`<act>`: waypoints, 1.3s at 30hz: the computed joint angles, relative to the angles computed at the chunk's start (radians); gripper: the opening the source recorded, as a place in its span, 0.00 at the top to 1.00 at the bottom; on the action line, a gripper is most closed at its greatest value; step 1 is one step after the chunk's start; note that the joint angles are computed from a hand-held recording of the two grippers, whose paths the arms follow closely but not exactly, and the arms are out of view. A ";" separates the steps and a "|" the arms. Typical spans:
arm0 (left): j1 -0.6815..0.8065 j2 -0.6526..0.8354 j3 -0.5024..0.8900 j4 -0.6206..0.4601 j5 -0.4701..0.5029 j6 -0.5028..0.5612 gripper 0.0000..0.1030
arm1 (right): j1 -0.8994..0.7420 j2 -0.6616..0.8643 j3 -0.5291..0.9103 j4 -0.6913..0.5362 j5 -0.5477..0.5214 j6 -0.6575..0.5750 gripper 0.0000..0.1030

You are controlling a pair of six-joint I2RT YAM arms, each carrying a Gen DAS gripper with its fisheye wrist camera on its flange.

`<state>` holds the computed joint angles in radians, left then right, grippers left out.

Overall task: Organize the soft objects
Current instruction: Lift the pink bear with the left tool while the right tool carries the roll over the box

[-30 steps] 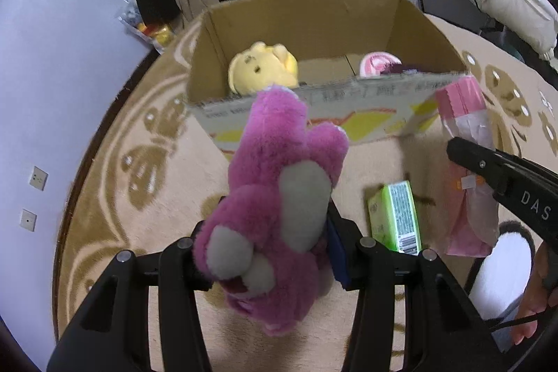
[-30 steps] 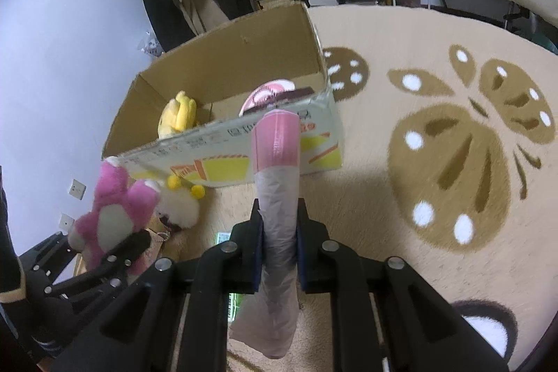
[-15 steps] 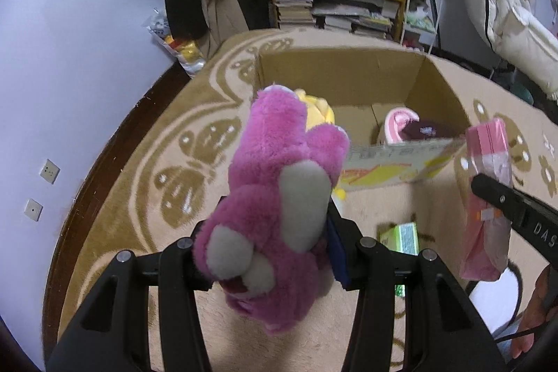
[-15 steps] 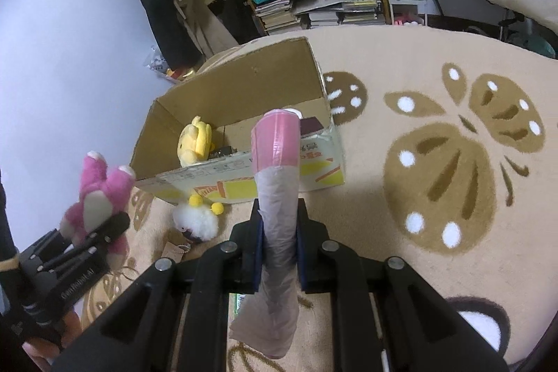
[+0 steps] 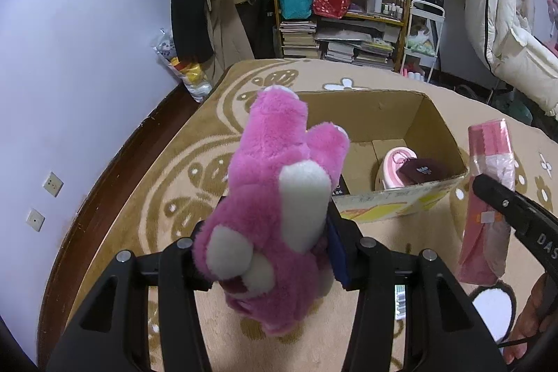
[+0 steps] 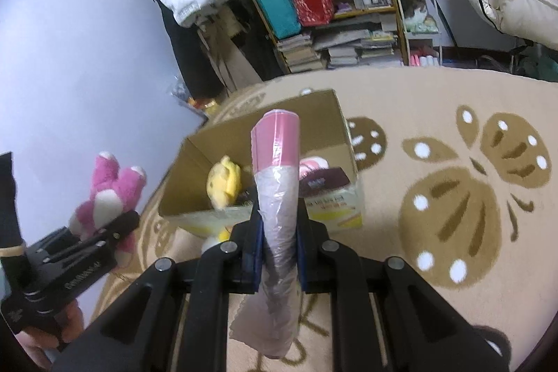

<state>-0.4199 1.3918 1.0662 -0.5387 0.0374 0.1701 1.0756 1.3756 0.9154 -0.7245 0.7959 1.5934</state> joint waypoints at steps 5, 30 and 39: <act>-0.001 0.029 0.014 0.006 0.005 -0.005 0.53 | -0.017 -0.015 -0.015 0.085 0.021 -0.116 0.84; -0.065 0.263 0.268 0.059 -0.026 -0.013 0.53 | -0.308 0.013 0.086 0.186 -0.146 -0.577 0.84; -0.066 0.343 0.281 0.093 -0.019 -0.040 0.53 | -0.380 0.010 -0.017 0.327 -0.207 -0.581 0.84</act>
